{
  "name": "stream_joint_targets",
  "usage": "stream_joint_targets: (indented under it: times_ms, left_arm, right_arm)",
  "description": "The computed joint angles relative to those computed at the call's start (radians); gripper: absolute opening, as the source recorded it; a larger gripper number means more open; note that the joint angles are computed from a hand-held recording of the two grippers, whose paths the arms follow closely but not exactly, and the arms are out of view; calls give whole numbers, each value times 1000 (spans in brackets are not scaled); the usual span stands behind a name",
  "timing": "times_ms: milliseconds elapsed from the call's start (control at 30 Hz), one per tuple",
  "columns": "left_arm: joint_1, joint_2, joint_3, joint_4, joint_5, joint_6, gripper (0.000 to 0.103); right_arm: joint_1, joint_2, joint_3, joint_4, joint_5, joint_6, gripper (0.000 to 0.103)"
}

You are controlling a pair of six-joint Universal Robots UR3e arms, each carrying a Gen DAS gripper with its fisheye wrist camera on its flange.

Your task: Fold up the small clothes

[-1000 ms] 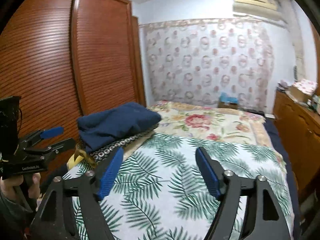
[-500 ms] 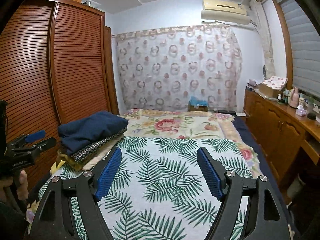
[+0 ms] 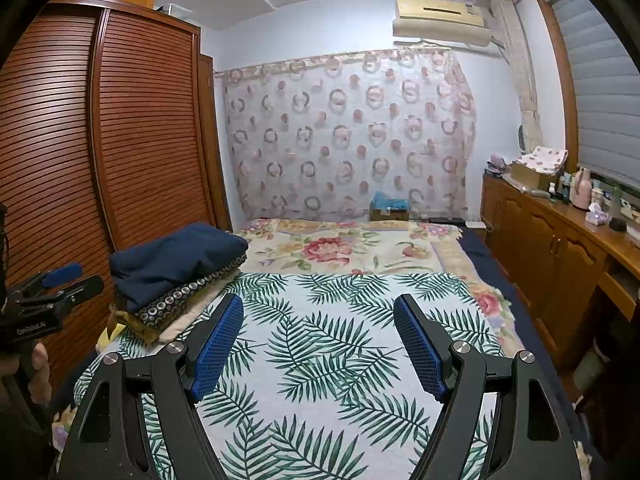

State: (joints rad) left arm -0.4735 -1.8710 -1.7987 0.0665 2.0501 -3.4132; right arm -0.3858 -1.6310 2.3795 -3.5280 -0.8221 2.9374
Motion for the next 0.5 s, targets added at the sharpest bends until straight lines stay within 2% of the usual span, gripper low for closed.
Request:
stream_joint_targets:
  times_ms: [500]
  left_arm:
    - [3,-1,-2,8,1,5,87]
  right_arm:
    - [-42,-20,21,9,31,-25,79]
